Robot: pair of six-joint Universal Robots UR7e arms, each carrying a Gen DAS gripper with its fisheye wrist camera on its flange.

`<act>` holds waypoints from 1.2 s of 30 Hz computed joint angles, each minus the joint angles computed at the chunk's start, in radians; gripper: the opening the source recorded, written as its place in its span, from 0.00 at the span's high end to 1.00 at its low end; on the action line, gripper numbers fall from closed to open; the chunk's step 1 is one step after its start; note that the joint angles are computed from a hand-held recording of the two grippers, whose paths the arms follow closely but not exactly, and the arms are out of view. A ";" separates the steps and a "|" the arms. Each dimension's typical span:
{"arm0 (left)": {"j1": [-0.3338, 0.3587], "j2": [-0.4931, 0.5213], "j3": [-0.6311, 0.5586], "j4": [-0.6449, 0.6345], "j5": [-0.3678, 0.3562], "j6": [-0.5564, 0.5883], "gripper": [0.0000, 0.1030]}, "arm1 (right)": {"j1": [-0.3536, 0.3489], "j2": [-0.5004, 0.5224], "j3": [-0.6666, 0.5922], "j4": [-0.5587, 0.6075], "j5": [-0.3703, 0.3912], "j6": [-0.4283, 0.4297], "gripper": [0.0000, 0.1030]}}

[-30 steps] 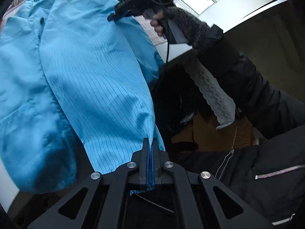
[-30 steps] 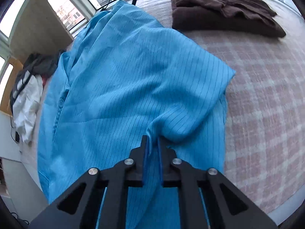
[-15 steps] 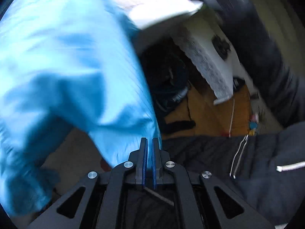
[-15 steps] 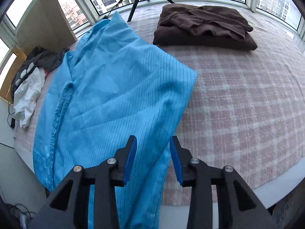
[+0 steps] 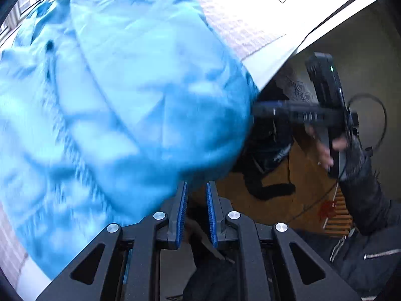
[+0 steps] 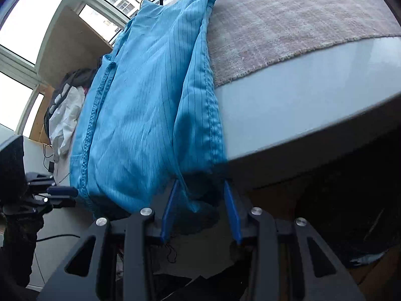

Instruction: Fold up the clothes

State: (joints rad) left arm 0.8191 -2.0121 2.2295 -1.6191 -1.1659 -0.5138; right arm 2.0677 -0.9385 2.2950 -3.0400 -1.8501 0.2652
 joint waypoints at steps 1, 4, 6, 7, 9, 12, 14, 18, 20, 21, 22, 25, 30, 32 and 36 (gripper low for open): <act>0.020 0.027 -0.006 -0.025 0.009 0.027 0.87 | 0.002 0.006 0.000 0.001 0.011 -0.005 0.65; 0.068 0.092 -0.010 -0.076 0.037 0.053 0.87 | 0.024 0.035 -0.012 0.010 0.017 -0.020 0.63; 0.097 0.134 -0.014 -0.107 0.055 0.062 0.88 | 0.043 0.061 -0.027 0.020 -0.003 -0.024 0.59; 0.109 0.144 -0.018 -0.114 0.058 0.064 0.89 | 0.049 0.077 -0.037 0.022 -0.016 -0.025 0.59; 0.128 0.148 -0.028 -0.116 0.051 0.065 0.90 | 0.051 0.112 -0.050 0.001 -0.020 -0.037 0.60; 0.122 0.145 -0.029 -0.100 0.056 0.070 0.90 | 0.061 0.126 -0.065 -0.001 -0.013 -0.036 0.96; 0.110 0.142 -0.025 -0.089 0.068 0.070 0.90 | 0.083 0.117 -0.071 0.008 -0.023 -0.039 0.96; 0.083 0.133 -0.013 -0.066 0.094 0.067 0.90 | 0.166 0.074 -0.064 0.025 -0.128 -0.079 0.96; 0.087 0.131 -0.014 -0.068 0.090 0.074 0.90 | 0.191 0.039 -0.063 0.061 -0.164 -0.046 0.96; 0.097 0.131 -0.018 -0.074 0.083 0.081 0.90 | 0.201 0.015 -0.059 0.067 -0.162 -0.038 0.96; 0.105 0.129 -0.019 -0.080 0.076 0.087 0.90 | 0.220 -0.017 -0.050 0.067 -0.174 -0.042 0.96; 0.118 0.122 -0.020 -0.088 0.062 0.097 0.90 | 0.266 -0.038 -0.065 0.150 -0.274 -0.035 0.96; 0.116 0.121 -0.019 -0.084 0.063 0.110 0.90 | 0.205 -0.025 -0.081 0.336 -0.319 0.084 0.95; 0.118 0.138 -0.030 -0.092 0.059 0.114 0.90 | 0.179 -0.051 -0.046 0.182 -0.260 0.071 0.91; 0.130 0.163 -0.040 -0.117 0.046 0.124 0.90 | 0.137 0.016 -0.117 0.007 -0.141 -0.012 0.91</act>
State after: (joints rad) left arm 0.9494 -1.8493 2.1896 -1.7359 -1.1195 -0.3895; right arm 2.2050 -0.9227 2.1781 -3.0328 -1.9911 0.2534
